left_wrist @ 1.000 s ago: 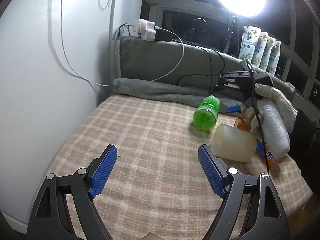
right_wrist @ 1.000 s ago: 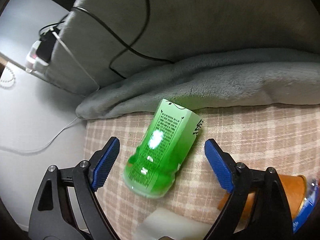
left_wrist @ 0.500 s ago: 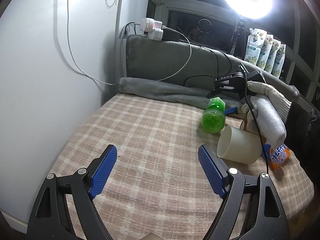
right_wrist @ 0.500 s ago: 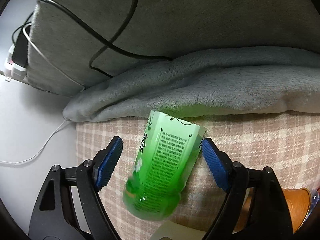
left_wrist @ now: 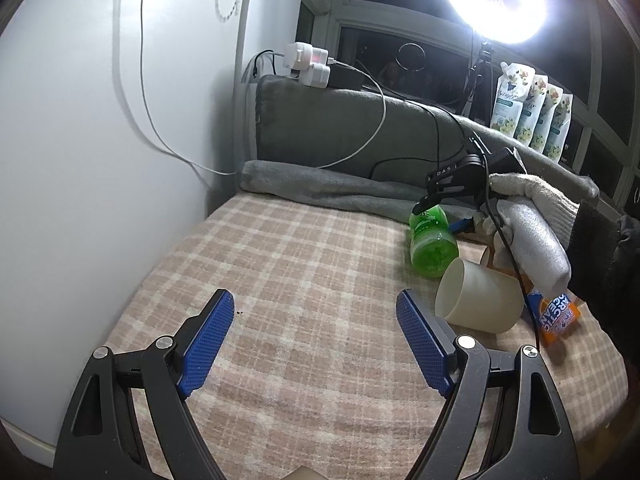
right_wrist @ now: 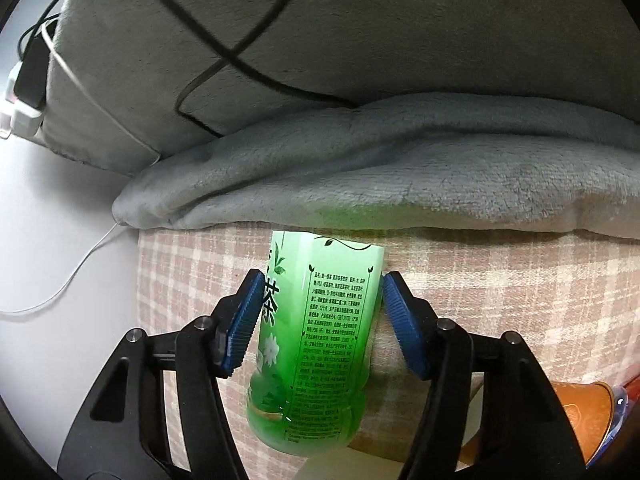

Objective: Flip cup upright
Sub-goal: 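Close the right gripper around the green tea bottle, then lift the green bottle and rotate it open end up with the right gripper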

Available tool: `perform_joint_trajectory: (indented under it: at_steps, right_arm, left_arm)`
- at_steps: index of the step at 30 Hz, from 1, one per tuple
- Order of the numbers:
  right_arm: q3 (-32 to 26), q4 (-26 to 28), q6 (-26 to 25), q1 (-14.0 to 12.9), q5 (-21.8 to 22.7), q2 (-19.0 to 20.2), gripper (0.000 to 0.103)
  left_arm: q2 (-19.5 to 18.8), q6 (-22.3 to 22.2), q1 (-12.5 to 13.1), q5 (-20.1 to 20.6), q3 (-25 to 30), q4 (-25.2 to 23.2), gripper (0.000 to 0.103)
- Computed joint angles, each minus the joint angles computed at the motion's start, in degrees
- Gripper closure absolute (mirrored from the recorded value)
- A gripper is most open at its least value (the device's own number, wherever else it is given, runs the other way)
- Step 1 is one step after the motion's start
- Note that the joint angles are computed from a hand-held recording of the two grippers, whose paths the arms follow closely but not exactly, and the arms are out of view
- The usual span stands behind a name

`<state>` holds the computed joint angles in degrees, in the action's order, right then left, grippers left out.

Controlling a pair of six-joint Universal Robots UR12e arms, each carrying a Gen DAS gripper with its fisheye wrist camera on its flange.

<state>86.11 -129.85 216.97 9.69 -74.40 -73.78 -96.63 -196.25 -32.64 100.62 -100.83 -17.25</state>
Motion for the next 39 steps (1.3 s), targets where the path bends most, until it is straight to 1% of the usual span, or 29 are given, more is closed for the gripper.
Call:
perform_joint_trajectory:
  at_steps: [6, 15, 20, 25, 30, 34, 39]
  right_arm:
    - [1.38, -4.11, -0.94, 0.05, 2.00, -0.95, 0.041]
    - [3.17, -10.40, -0.67, 0.06, 5.27, -2.73, 0.043]
    - [4.84, -13.06, -1.46, 0.00, 7.92, -4.74, 0.044]
    - [7.75, -15.29, -2.79, -0.19, 11.08, -7.93, 0.044]
    - [11.70, -14.54, -7.00, -0.18, 12.94, -12.79, 0.044]
    - [14.94, -13.06, -9.05, -0.06, 13.32, -16.40, 0.044]
    - [19.39, -9.29, -10.92, -0.85, 14.84, -21.12, 0.044]
  left_arm:
    - [0.08, 0.00, 0.06, 0.29, -0.11, 0.24, 0.020]
    - [0.23, 0.44, -0.23, 0.73, -0.33, 1.04, 0.020]
    - [0.57, 0.59, -0.29, 1.28, -0.62, 1.53, 0.020]
    - [1.03, 1.10, -0.45, 1.54, -0.89, 2.22, 0.020]
    - [1.54, 1.96, -0.89, 1.04, -1.25, 3.11, 0.020]
    - [1.99, 2.32, -1.20, -0.88, -1.41, 3.24, 0.020]
    - [1.87, 3.65, -1.92, -3.23, -1.10, 2.89, 0.020]
